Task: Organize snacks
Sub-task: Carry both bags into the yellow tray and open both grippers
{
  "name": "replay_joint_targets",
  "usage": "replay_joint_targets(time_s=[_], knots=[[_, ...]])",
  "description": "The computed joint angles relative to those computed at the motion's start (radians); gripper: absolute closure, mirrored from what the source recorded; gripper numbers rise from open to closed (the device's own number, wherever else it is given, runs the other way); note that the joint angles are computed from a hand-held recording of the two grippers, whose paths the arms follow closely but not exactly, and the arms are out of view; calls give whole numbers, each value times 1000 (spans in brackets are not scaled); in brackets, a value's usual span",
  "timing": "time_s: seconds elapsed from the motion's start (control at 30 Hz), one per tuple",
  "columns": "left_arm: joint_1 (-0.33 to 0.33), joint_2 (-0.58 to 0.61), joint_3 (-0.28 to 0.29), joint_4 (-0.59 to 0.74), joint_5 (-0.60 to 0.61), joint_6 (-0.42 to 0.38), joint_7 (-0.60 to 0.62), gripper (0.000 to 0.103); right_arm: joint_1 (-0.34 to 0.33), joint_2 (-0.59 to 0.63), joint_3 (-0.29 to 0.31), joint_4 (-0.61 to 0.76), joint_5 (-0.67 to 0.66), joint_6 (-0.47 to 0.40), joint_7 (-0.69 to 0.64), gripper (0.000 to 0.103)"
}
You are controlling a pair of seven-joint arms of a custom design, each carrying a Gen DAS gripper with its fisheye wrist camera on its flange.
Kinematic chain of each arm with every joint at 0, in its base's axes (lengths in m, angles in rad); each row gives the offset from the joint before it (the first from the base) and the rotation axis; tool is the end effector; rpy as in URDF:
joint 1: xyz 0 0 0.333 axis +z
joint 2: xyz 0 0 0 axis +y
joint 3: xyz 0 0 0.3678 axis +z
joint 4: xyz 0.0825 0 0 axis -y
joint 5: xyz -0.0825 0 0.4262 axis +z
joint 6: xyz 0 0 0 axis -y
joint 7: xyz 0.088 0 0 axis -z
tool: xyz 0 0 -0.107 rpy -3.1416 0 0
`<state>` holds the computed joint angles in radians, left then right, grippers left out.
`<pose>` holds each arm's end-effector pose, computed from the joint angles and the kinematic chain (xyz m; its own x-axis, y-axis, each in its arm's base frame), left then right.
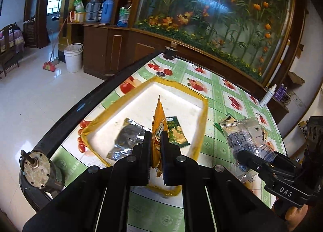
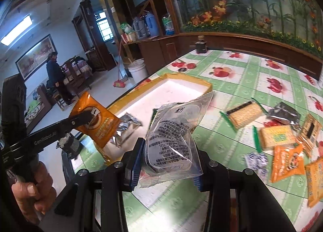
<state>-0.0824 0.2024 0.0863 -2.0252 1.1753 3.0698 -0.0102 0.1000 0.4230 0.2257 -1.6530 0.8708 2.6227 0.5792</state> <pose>0.6511 -0.0743 0.4364 0.2990 -0.9203 0.2523 -0.5591 -0.3832 -0.7353 0.7379 0.2030 0.4527 0.6391 -0.7318 -0.2366 -0.6235 -0.3129 -0.7165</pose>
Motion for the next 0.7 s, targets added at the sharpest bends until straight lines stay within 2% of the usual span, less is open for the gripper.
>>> replay_joint_targets(time_s=[0.3,0.5,0.7], knots=[[10,27,17,16,-87,-2,88,97,46,85,14,105,-71,-27,66,61],[14,71,0,40,-249,-34,258,97,75,159,16,190,-163,-41,146,61],[-36,93,45,59,-311,-71,324,96,112,248,4,305,-285,-60,230,61]])
